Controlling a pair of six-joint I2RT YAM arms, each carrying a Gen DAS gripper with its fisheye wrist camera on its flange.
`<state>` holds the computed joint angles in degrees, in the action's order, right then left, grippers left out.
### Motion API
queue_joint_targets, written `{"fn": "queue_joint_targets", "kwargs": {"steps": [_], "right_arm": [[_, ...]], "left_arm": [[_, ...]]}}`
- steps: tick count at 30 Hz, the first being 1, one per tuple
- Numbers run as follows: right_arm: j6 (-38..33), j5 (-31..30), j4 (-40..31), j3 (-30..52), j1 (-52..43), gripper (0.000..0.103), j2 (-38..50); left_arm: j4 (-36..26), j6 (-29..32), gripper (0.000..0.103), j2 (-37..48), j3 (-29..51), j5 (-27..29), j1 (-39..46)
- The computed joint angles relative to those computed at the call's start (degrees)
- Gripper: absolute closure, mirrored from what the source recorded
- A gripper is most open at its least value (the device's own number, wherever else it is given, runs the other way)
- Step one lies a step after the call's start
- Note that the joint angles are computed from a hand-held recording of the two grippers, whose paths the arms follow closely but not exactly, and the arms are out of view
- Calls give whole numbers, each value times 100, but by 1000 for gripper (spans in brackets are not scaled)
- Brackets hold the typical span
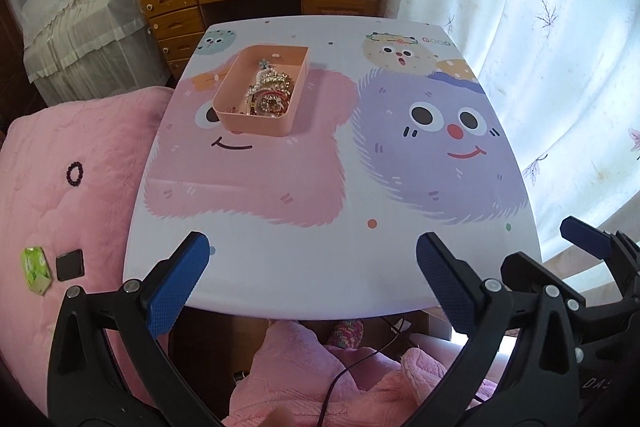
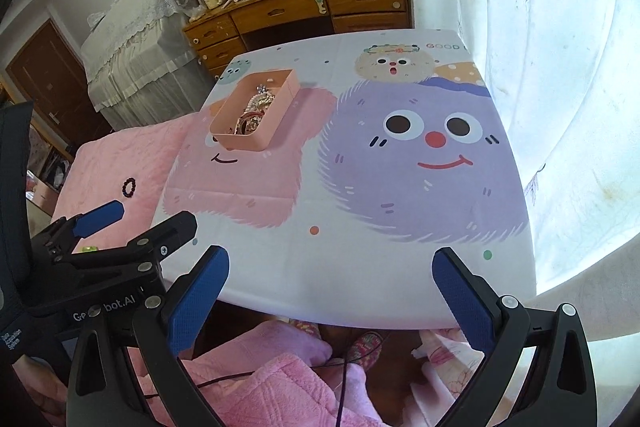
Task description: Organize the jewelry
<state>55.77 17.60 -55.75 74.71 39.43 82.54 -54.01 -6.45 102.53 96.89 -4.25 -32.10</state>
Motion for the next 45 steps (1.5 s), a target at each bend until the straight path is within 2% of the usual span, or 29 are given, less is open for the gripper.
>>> {"fn": "queue_joint_targets", "kwargs": {"steps": [18, 36, 45], "right_arm": [[-314, -76, 235, -320, -112, 0, -328], [-335, 232, 177, -315, -202, 0, -536], [-518, 202, 252, -246, -245, 0, -482]], "left_arm": [[-220, -368, 0, -144, 143, -354, -254], [-196, -254, 0, 27, 558, -406, -390], [-198, -303, 0, 78, 643, -544, -409]]}}
